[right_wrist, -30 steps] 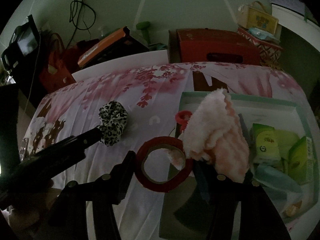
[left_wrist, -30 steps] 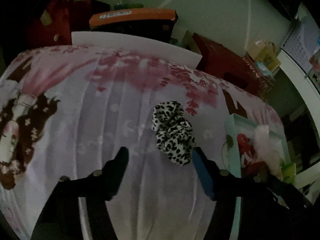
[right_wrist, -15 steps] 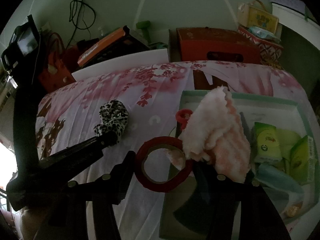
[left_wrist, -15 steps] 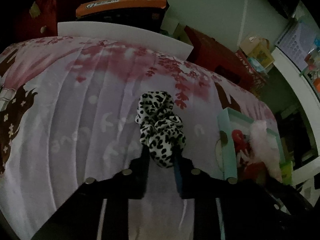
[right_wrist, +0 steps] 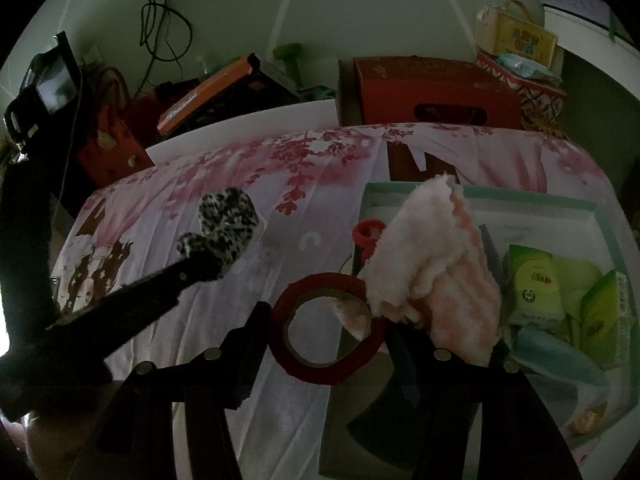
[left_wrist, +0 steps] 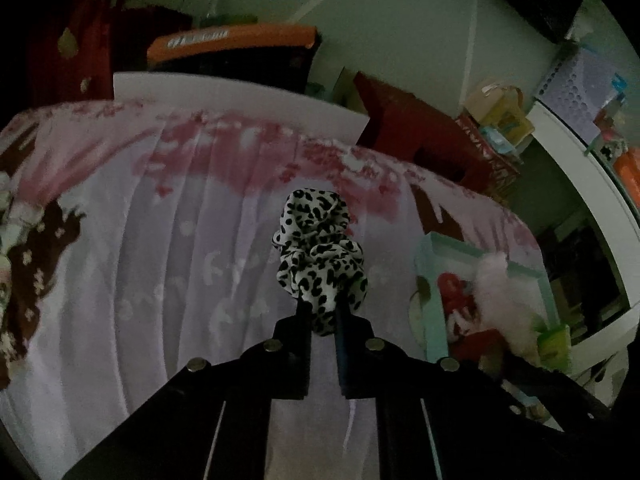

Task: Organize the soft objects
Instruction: 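Carry the scrunchie and red hair tie over the white tray with both grippers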

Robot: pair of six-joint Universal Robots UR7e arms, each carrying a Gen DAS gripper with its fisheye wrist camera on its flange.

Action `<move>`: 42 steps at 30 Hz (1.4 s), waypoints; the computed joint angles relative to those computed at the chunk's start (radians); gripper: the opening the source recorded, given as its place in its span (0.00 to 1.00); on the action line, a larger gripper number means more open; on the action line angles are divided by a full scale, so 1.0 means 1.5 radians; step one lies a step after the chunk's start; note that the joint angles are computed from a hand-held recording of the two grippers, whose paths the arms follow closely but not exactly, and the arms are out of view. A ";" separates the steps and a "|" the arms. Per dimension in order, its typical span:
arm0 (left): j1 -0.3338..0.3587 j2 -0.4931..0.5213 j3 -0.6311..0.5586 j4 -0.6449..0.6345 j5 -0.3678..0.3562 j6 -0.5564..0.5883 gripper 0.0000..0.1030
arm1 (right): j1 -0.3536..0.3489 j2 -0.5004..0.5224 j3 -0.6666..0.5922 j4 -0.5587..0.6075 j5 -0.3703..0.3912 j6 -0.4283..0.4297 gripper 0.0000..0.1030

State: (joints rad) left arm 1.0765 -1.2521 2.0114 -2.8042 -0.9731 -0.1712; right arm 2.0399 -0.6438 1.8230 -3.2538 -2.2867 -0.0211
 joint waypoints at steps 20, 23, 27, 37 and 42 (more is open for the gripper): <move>-0.086 -0.068 0.050 -0.113 0.053 0.057 0.10 | 0.039 -0.038 0.039 -0.139 -0.006 -0.049 0.58; -0.107 -0.076 0.060 -0.142 0.056 0.073 0.10 | 0.042 -0.053 0.051 -0.174 -0.015 -0.056 0.58; -0.132 -0.078 0.069 -0.161 0.053 0.096 0.10 | 0.039 -0.076 0.069 -0.216 -0.046 -0.055 0.58; -0.171 -0.038 0.075 -0.140 0.019 0.123 0.10 | -0.007 -0.146 0.127 -0.241 -0.095 0.003 0.58; -0.184 -0.015 0.073 -0.116 0.001 0.123 0.10 | -0.026 -0.172 0.157 -0.244 -0.100 0.031 0.58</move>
State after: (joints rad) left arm 0.8013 -1.2744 2.1213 -2.9775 -0.9716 0.0138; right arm 2.0005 -0.9016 2.0590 -3.6200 -2.4362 0.0253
